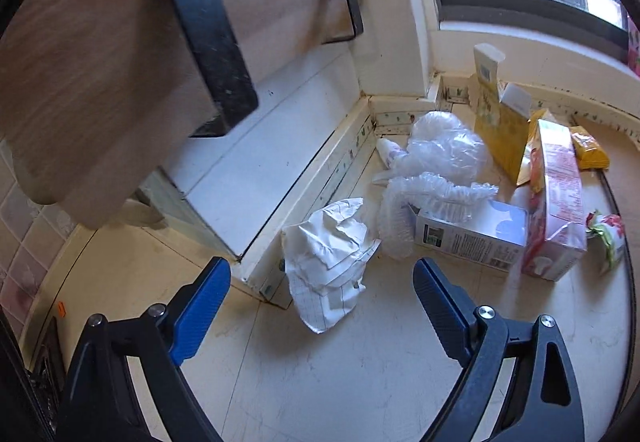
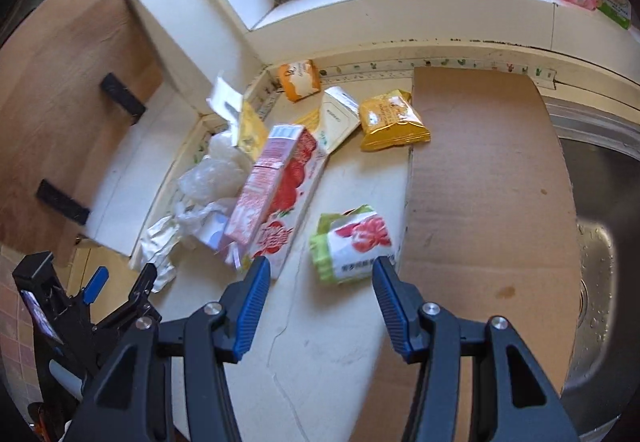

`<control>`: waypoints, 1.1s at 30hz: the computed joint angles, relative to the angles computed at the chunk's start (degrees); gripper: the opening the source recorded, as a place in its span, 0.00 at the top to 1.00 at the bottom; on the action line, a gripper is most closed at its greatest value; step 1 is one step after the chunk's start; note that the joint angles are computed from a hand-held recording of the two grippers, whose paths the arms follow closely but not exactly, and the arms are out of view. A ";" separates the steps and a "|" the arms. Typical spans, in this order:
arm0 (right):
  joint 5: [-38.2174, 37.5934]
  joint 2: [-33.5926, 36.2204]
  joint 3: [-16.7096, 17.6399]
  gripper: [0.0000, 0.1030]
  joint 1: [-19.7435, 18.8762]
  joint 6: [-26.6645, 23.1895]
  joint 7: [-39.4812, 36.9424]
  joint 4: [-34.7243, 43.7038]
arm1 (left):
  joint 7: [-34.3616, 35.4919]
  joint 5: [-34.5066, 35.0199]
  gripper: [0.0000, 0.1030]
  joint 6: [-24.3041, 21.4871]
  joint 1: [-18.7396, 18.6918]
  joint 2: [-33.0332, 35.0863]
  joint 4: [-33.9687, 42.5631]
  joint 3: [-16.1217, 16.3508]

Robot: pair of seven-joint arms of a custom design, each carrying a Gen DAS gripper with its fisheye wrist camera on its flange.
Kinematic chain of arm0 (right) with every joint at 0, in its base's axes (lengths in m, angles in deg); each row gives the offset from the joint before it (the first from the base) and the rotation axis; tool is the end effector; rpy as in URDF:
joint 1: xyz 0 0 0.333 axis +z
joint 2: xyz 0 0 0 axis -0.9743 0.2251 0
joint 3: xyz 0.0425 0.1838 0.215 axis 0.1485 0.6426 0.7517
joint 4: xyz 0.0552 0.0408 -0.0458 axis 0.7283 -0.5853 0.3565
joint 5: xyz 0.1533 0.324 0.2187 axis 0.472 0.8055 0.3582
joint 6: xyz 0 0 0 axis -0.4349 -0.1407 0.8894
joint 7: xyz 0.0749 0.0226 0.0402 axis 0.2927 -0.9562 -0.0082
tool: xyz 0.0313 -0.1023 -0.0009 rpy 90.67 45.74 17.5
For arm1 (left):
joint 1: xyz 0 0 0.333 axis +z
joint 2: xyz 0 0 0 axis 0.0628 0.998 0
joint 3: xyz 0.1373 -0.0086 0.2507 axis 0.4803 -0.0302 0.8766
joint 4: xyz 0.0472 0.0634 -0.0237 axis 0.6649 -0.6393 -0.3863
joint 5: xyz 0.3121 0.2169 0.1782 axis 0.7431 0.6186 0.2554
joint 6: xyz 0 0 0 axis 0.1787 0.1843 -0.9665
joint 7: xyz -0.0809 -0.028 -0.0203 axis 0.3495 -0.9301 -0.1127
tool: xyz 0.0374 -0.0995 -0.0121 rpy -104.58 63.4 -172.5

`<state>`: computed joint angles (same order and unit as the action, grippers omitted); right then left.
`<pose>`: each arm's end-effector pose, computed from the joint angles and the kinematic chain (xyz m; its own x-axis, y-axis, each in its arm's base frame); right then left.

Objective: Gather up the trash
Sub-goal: 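Grasp the crumpled white paper with the left tool and lift it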

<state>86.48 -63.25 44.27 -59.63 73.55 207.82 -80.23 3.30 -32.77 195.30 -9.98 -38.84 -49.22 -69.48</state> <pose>0.4426 0.2663 0.6748 -0.1699 -0.9171 -0.3607 -0.8371 0.3274 -0.4382 0.5092 -0.2799 0.6314 -0.0156 -0.9617 -0.2737 -0.7171 0.2015 -0.6673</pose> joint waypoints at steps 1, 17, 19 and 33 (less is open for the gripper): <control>0.26 0.83 -0.28 0.48 0.02 -0.34 -0.53 0.37 | -0.19 0.42 0.11 -0.51 0.05 0.94 0.74 -0.18; -0.42 8.15 -2.00 0.48 1.54 -0.27 -6.64 3.26 | 2.47 -4.82 0.61 -5.00 -1.19 8.30 6.51 1.99; -0.17 8.16 -2.14 0.48 1.56 0.63 -6.95 2.79 | 2.66 -5.70 0.65 -4.59 -1.08 8.08 6.01 2.18; 3.95 6.32 -2.62 0.91 2.34 5.40 -12.21 -0.08 | 5.41 -16.01 0.71 -6.43 -1.34 -2.55 -2.30 2.16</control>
